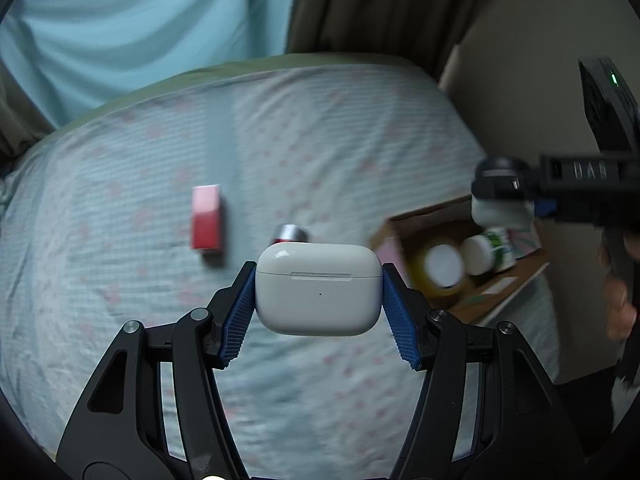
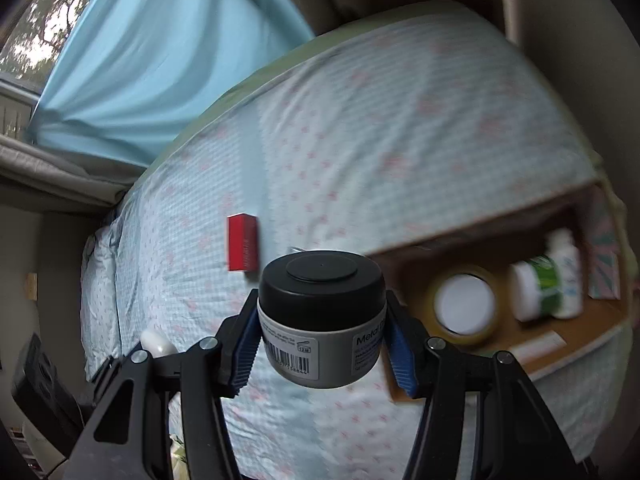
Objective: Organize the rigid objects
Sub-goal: 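Carry earbud case and red-silver jar into the cardboard box and open both tools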
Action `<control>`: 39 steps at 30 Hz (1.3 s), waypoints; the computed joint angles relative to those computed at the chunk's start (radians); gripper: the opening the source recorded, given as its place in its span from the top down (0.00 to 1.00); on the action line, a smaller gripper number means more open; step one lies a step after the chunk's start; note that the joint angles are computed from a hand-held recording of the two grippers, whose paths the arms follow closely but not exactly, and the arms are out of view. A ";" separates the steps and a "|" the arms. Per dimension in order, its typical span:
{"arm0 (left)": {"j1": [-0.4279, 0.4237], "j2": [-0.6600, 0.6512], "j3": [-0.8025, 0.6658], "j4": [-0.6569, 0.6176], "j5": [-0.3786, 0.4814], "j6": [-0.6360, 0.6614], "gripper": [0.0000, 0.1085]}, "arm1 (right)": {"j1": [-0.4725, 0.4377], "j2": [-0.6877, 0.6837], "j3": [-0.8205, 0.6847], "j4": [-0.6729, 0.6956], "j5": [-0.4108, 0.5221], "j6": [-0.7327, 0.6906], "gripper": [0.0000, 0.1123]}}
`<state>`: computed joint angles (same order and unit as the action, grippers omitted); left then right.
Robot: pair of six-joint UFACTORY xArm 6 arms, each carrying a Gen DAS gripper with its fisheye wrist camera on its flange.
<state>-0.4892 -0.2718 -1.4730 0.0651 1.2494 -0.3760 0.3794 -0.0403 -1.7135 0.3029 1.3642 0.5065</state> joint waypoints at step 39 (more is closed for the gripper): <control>-0.329 0.683 -0.460 -0.086 0.056 -0.085 0.47 | -0.424 0.006 0.324 0.041 -0.008 -0.535 0.53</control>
<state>-0.8178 0.4110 -1.9326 -0.0206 1.3050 -0.4613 -0.0445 -0.0346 -1.3899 0.3442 1.3562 -0.0281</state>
